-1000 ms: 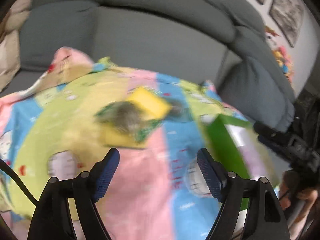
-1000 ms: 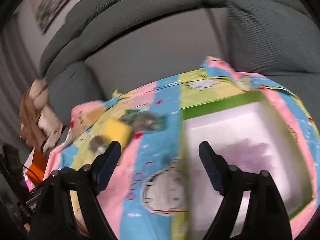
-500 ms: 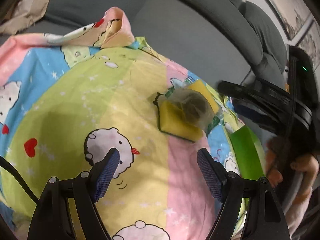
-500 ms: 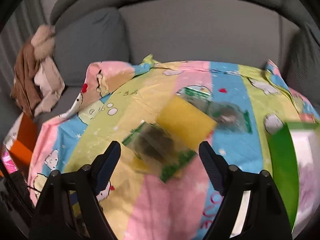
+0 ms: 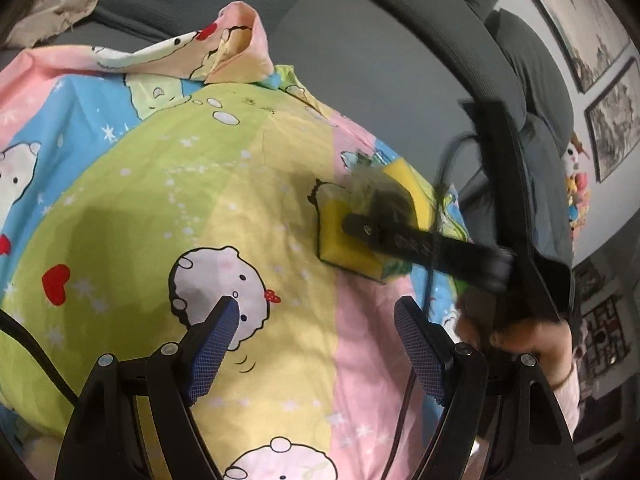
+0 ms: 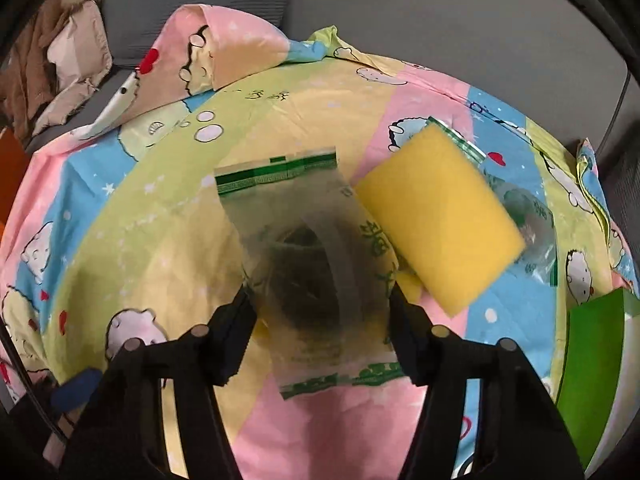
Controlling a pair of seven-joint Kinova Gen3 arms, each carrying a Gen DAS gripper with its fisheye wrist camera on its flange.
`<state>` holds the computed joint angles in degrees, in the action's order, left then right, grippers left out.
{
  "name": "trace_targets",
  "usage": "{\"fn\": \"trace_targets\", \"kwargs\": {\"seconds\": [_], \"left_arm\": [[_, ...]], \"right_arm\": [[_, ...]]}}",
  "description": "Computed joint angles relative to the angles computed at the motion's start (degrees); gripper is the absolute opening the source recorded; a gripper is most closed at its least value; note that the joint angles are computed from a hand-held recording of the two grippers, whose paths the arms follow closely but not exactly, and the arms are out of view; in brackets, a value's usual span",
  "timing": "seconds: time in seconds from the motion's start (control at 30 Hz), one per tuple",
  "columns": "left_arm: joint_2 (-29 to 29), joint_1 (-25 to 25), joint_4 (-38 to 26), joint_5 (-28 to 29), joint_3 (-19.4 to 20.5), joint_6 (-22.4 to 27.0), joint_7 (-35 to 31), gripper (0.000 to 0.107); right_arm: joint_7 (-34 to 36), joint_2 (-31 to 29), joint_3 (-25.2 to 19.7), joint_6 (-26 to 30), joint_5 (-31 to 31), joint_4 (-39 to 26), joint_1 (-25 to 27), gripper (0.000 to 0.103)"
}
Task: Organize objects
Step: 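Move the right gripper back over the clear zip bag by the sponges, then close the right gripper on the clear zip bag and lift it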
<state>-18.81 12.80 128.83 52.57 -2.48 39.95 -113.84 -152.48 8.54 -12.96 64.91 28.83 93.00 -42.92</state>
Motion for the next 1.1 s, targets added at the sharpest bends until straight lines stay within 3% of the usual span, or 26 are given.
{"fn": "trace_targets", "kwargs": {"seconds": [0.17,0.47,0.57,0.67,0.9,0.93,1.0,1.03,1.07,1.1], "left_arm": [[0.1,-0.3,0.4,2.0,-1.1,1.2,-1.7,0.080],[1.7,0.2,-0.3,1.3,1.6,1.5,-1.1,0.080],[2.2,0.5,-0.4,1.4,2.1,1.8,-1.0,0.080],[2.4,0.7,-0.5,0.9,3.0,1.5,-0.2,0.080],[3.2,2.8,-1.5,-1.0,4.9,0.6,1.8,0.080],[3.5,3.1,-1.7,-1.1,5.2,0.6,1.9,0.080],[3.9,3.7,-2.0,-1.6,5.7,0.6,2.3,0.080],[4.1,4.0,-2.1,-1.9,6.0,0.6,2.6,0.080],[4.2,4.4,-2.2,-2.0,6.2,0.5,2.5,0.080],[4.3,4.7,-2.3,-1.9,6.2,0.5,2.3,0.080]], "right_arm": [[-1.0,-8.1,-1.5,-7.9,-7.4,7.7,3.0,0.059],[-10.5,-17.5,-8.7,-11.7,-12.5,18.7,6.4,0.066],[-11.9,-19.6,-10.1,-12.9,-12.9,20.8,8.0,0.070],[-10.2,-23.8,-9.0,-17.9,-15.7,23.9,9.2,0.073],[-10.8,-29.4,-14.0,-19.4,-14.7,24.8,16.5,0.074],[-10.5,-30.0,-14.0,-20.3,-15.2,25.2,17.2,0.072],[-9.1,-30.9,-13.7,-21.7,-16.7,26.0,18.2,0.051],[-8.2,-30.9,-13.6,-21.8,-17.5,26.0,18.6,0.045],[-7.5,-30.7,-13.9,-21.9,-18.0,25.9,19.2,0.040],[-6.5,-30.8,-13.8,-21.9,-18.6,26.1,19.5,0.041]]}}
